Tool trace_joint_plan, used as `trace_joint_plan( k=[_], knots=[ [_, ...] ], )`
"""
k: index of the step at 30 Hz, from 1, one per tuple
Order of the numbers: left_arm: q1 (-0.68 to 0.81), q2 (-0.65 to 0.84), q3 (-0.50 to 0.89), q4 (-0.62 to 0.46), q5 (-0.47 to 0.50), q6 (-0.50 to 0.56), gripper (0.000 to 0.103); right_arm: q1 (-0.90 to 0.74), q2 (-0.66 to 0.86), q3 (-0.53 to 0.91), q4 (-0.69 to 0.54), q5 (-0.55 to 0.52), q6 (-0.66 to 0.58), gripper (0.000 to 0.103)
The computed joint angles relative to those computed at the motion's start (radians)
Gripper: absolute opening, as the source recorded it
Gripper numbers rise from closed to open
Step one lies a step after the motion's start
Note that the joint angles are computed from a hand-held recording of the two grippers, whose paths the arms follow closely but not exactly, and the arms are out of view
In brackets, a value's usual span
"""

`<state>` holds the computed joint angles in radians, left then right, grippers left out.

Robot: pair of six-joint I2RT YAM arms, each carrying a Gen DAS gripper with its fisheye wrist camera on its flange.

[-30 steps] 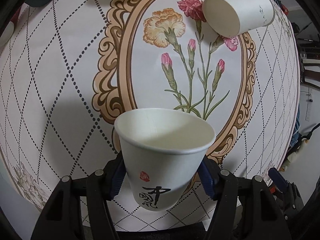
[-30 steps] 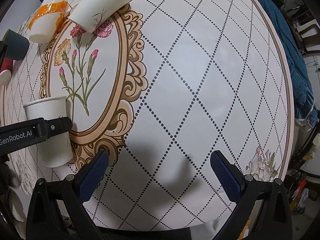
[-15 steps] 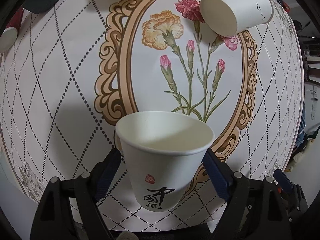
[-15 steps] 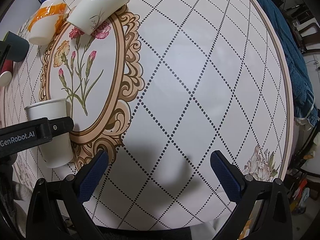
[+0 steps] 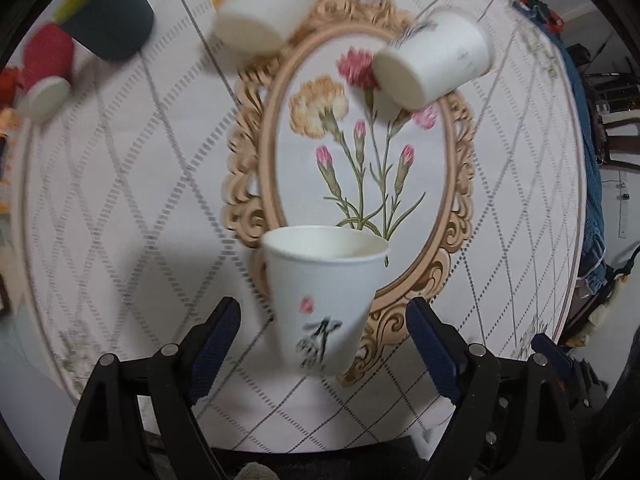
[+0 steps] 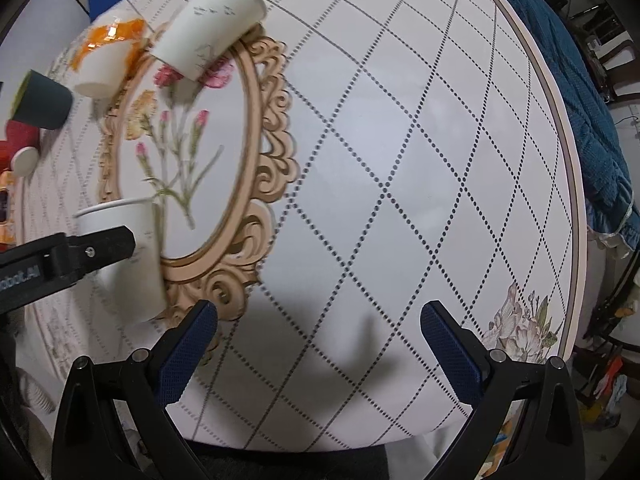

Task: Flip cup upside down
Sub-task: 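Set the white cup upright on the medallion and open the left gripper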

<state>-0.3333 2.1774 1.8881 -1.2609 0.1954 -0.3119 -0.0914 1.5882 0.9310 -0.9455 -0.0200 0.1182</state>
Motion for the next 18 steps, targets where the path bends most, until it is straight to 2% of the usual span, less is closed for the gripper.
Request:
trace_joint_plan(
  k=[7, 11, 18],
  knots=[
    [0.046, -0.253, -0.142, -0.004, -0.151, 0.083, 0.084, 0.081, -0.171, 0.043, -0.13, -0.081, 0.051, 0.103],
    [0.125, -0.413, -0.323, 0.031, -0.149, 0.124, 0.084, 0.205, -0.248, 0.077, -0.194, -0.113, 0.158, 0.103],
    [0.239, -0.562, -0.538, 0.106, -0.161, 0.142, 0.084, 0.418, -0.218, 0.129, -0.18, -0.117, 0.279, 0.103]
  ],
)
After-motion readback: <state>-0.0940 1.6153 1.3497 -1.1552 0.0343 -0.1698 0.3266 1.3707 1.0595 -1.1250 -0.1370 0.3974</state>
